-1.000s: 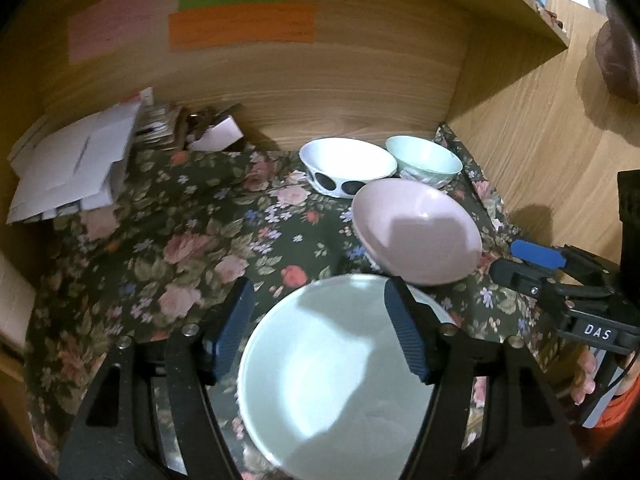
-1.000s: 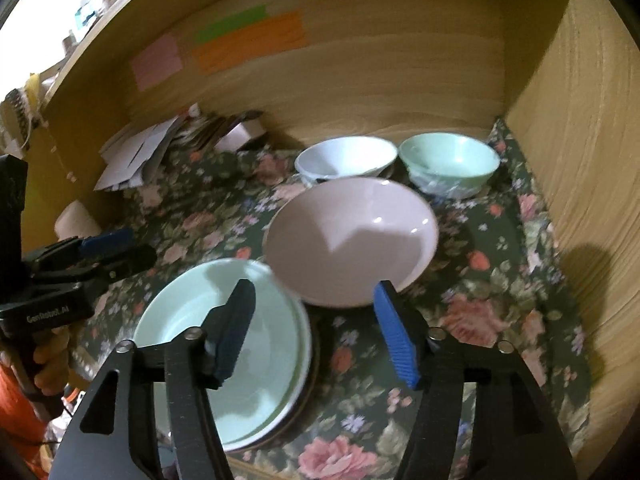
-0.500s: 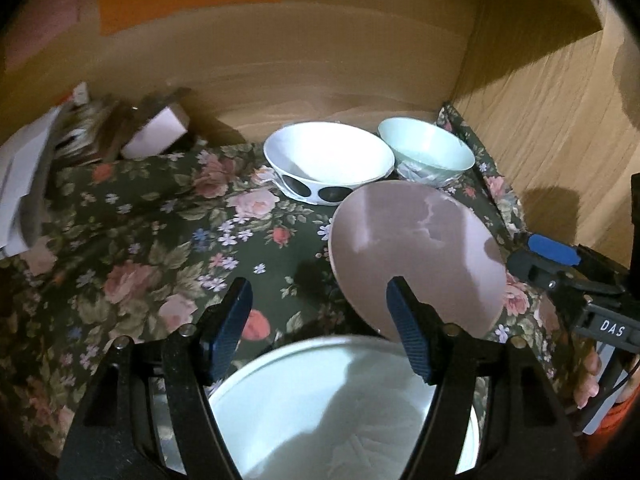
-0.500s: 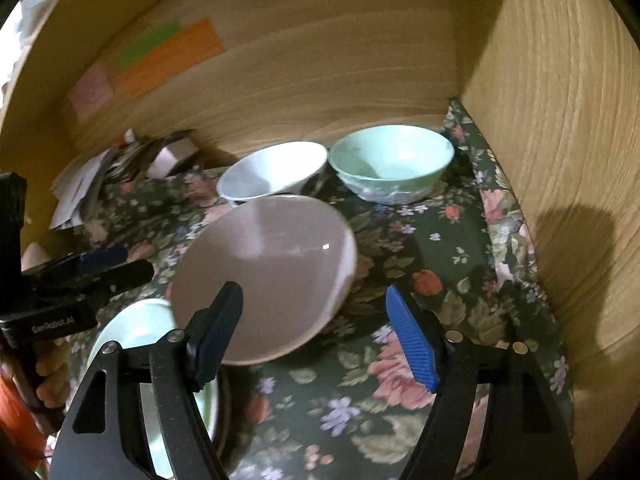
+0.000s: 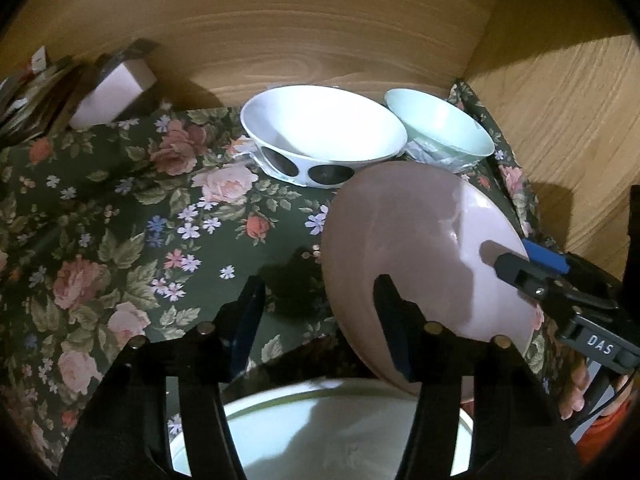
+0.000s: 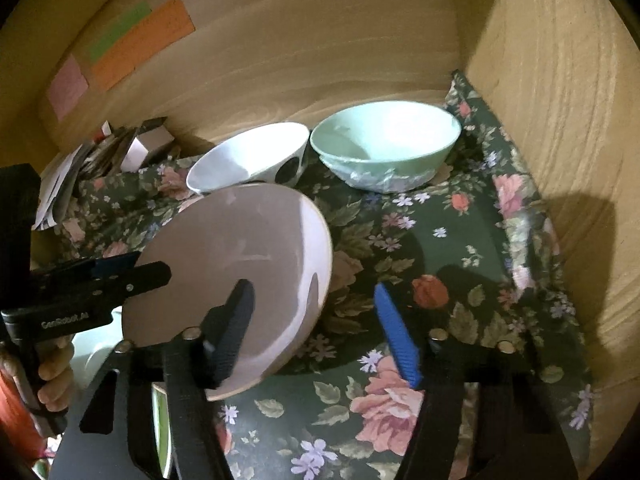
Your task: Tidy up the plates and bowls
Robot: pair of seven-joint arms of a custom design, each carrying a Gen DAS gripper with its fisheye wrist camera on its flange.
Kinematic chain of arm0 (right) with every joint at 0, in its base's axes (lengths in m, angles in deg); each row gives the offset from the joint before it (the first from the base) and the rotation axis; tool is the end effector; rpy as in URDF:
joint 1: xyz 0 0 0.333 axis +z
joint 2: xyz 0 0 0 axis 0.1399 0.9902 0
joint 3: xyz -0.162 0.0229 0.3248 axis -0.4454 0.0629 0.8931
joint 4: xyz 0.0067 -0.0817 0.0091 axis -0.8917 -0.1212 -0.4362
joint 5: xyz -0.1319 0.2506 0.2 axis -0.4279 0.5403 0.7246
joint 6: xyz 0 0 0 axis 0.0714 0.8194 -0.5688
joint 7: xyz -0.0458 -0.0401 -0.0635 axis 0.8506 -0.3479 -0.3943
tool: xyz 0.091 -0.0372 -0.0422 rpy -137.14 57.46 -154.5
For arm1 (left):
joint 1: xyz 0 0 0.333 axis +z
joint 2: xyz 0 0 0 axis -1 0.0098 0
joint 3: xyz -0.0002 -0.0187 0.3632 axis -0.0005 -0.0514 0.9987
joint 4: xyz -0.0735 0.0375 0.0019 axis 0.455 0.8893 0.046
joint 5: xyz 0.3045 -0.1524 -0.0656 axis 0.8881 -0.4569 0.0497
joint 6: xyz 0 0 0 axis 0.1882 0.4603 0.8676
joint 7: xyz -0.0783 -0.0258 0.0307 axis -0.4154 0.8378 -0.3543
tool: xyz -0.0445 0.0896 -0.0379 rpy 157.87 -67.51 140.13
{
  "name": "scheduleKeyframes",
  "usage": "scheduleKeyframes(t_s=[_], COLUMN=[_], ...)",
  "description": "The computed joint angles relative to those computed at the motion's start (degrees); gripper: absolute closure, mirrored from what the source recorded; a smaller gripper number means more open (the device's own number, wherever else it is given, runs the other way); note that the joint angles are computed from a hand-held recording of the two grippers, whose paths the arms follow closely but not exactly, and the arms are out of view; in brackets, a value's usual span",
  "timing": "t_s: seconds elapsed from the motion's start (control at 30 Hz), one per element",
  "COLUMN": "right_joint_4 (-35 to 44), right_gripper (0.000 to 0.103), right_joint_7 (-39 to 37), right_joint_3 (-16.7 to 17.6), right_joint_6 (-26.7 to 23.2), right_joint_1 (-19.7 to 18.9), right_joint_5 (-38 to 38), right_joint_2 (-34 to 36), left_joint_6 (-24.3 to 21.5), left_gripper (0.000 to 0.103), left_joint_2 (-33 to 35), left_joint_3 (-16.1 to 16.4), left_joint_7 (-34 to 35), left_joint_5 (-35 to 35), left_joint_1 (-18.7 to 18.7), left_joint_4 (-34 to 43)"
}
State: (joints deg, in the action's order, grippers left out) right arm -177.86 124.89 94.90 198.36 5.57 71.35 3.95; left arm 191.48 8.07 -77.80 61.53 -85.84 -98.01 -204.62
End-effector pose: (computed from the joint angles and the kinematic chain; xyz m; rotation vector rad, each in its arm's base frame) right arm 0.3716 0.1417 0.5314 -1.4449 2.0557 -0.5153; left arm 0.5280 -0.2041 0.5136 -1.4127 2.5256 -0.8594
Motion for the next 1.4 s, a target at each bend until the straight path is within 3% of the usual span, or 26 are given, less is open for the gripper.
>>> scheduleKeyframes(t_s=[0.37,0.93,1.4], right_joint_4=[-0.5,0.8,3.5], right_gripper=[0.075,0.077,0.077], right_joint_7=[-4.7,0.3,4.1], right_joint_3=[-3.9,-0.7,3.7], right_joint_6=[2.3,-1.6,-4.4], right_joint_1=[5.1,2.5,1.7], right_joint_5=[5.4,0.7,-3.1], right_joint_2=[3.5,1.1,-3.1], left_joint_6=[-3.7,-1.1,-1.0], left_gripper=[0.084,0.084,0.084], left_joint_2=[1.2,-2.6,-11.5], left_joint_3=[-0.8,-0.3,5.3], left_joint_7=[3.6,9.9,16.3], left_joint_5=[-1.9,-7.7,-15.7], left_joint_1=[0.3,-1.0,-3.5], left_joint_4=[1.5,-1.9,-7.1])
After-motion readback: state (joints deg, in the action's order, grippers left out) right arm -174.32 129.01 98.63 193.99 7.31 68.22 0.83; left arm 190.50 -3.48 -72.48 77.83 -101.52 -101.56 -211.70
